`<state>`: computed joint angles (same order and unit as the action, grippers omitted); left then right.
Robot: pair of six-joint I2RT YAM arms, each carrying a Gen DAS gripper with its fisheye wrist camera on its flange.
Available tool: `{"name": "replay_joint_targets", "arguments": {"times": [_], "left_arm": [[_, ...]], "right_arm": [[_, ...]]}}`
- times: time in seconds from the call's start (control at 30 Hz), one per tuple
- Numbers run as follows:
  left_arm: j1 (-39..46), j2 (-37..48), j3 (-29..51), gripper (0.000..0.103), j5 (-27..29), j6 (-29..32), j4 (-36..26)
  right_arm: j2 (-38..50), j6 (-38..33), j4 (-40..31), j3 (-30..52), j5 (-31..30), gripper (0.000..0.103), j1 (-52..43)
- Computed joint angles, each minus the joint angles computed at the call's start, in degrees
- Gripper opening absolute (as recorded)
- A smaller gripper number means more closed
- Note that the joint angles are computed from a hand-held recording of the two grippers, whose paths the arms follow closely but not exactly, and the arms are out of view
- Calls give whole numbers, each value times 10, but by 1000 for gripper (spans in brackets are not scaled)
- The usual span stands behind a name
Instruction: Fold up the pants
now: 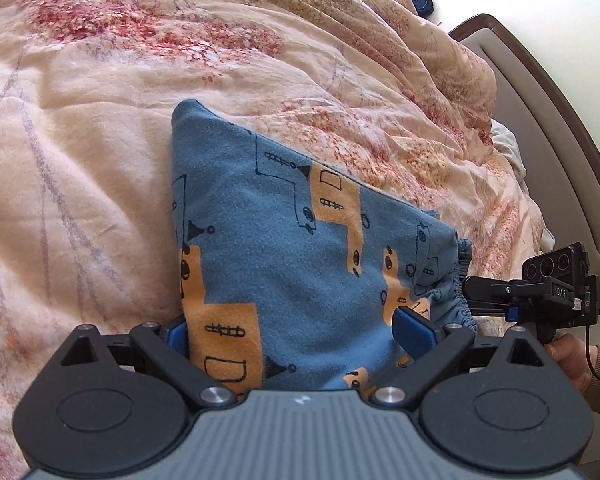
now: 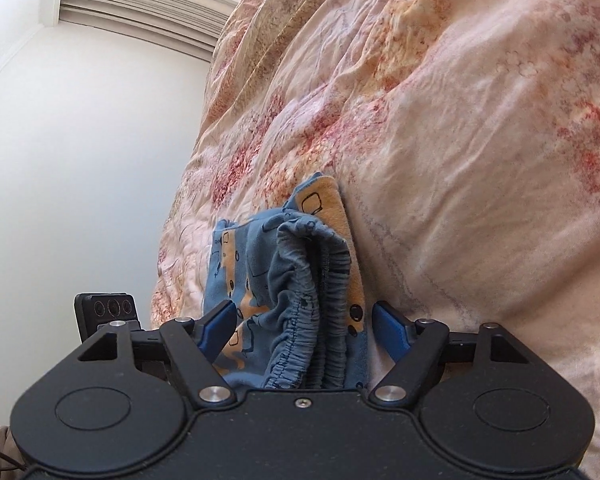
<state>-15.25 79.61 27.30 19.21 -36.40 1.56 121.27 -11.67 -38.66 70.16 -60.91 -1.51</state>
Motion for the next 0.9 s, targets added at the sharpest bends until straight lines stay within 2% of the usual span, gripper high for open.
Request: {"name": "replay_joint_targets", "arguments": {"times": [0.23,0.33,0.4,0.5,0.57,0.67,0.77,0.9], "left_arm": [[8,6,1,98,10,-6,7],[4,10,4,98,6,-10,8],[-1,11,8,94,-3,-10,3],[-4,4,11,82,-16,-7,-11],[-5,-4,9,66,-22,-6,-18],[-8,-16,2,57,-28,-9,-17],[-10,-19,0,53,-34,-9,-18],[1,-2,-2,56,-22,-12,-7]], "right_arm": [[6,13,20,-7,-6,77,12],[1,22,32,-12,0,70,20],[-1,29,41,-15,8,54,22],[1,29,44,-17,19,42,18],[-5,28,49,-24,21,41,17],[-23,28,62,-36,36,37,25],[-38,33,81,-49,51,35,33],[-37,33,84,-52,48,35,32]]}}
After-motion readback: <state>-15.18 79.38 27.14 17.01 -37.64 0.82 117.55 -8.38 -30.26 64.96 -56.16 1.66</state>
